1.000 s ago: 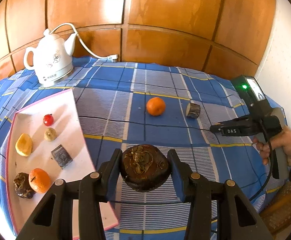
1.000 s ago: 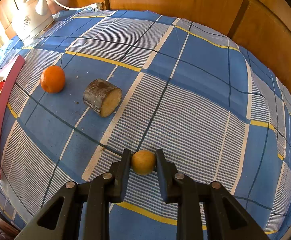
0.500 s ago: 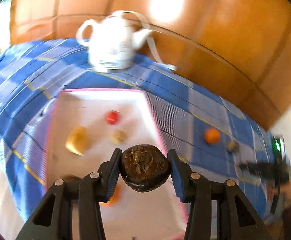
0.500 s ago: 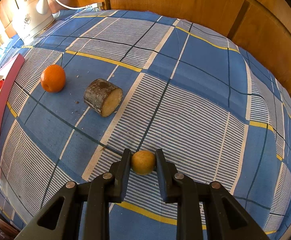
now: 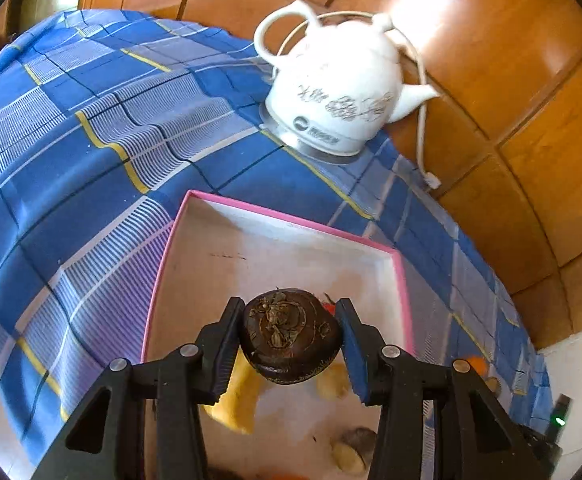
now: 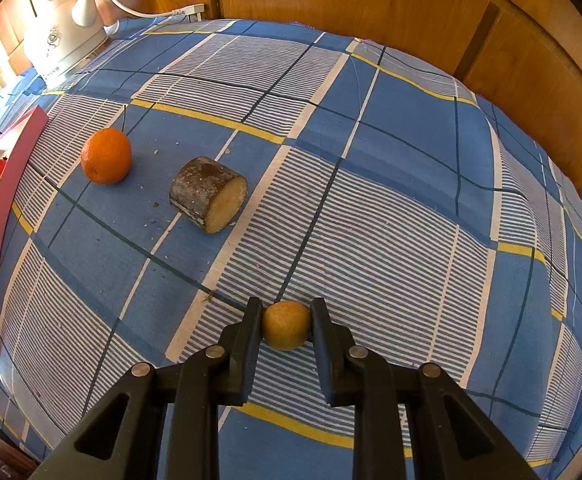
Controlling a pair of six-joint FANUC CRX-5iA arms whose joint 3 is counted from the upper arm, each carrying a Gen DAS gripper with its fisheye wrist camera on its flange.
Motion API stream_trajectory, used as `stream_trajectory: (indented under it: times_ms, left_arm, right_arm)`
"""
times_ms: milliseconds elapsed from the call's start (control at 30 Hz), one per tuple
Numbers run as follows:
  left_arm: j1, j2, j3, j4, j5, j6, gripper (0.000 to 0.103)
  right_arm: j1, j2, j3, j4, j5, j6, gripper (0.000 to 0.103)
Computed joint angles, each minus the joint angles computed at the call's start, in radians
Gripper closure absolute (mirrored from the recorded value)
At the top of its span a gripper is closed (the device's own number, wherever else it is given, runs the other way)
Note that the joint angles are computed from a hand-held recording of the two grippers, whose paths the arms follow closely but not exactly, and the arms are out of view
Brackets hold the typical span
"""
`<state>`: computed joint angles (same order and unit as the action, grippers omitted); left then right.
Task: Organize fruits
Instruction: 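Carry the dark brown nut into the pink tray and open the left tool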
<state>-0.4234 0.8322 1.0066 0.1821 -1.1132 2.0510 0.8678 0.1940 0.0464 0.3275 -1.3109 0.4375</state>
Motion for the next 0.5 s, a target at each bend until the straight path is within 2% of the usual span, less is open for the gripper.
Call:
stream_trajectory:
  times_ms: [33,100,233,500]
  left_arm:
    - [0.002,0.027,0.043,0.0,-0.03,0.01,0.057]
    - [0.007,0.045,0.063,0.009,-0.043,0.019,0.05]
    - [0.006,0.014,0.025,-0.02,-0.016,0.034,0.046]
    - [-0.044,-0.126,-0.101,-0.22,0.009,0.074,0.046]
  right_arm:
    - [0.0,0.0,0.0,0.0,0.0,-0.001,0.079]
    - [0.0,0.0,-0.001,0.0,0.001,-0.002,0.079]
    - [0.0,-0.002,-0.002,-0.001,0.003,-0.002,0.079]
    - [0.003,0.005,0.003,0.008,-0.007,0.002,0.079]
